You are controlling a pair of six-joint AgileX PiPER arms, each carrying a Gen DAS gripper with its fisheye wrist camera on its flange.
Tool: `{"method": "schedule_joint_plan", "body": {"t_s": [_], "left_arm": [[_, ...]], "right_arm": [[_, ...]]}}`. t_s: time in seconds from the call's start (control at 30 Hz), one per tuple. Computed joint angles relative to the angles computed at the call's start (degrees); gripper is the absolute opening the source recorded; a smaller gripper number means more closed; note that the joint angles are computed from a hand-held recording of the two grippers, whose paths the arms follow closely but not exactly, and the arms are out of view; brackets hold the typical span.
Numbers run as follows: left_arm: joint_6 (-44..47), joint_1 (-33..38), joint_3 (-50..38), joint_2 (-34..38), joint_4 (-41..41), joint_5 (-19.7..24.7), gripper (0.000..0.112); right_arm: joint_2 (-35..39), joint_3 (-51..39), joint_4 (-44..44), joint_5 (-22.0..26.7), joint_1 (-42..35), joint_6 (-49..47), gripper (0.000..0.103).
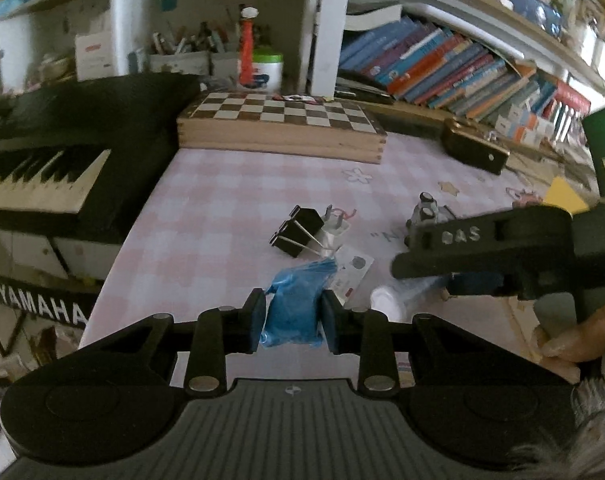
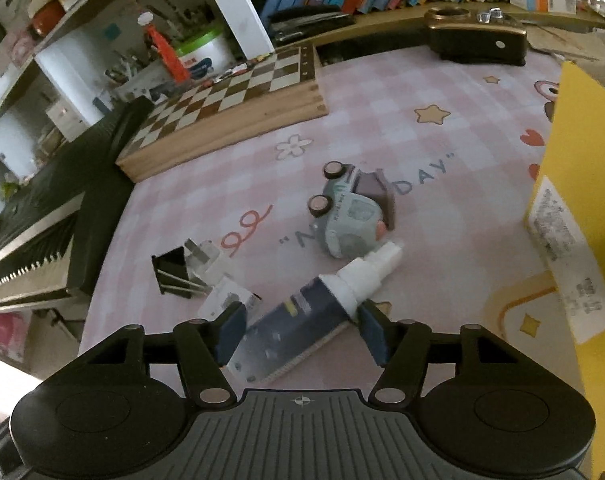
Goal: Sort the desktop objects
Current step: 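Grasp the white spray bottle with the right tool while the left tool holds the blue item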
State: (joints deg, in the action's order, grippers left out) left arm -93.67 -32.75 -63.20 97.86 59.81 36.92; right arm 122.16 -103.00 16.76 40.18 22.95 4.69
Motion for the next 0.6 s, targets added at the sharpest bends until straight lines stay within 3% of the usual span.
{"method": "schedule_joint_plan", "body": {"t_s": [0.13, 0.4, 0.6], "left_arm": [[-1.45, -1.00, 1.25, -1.18, -0.60, 0.04, 0.028], [-2.95, -2.45, 1.70, -0.91, -0.38, 1.25, 0.028], [-3.23, -3.43, 2.07, -1.07, -0.90, 1.83, 0.028]], "right_arm": [[-2.66, 4.07, -1.71, -1.68, -1.06, -2.81, 0.060], [-6.89, 11.84, -2.45, -5.97, -1.16, -17.88, 0.063], [-7.94, 15.12, -3.99, -8.40, -0.52, -18.64, 0.066]]}}
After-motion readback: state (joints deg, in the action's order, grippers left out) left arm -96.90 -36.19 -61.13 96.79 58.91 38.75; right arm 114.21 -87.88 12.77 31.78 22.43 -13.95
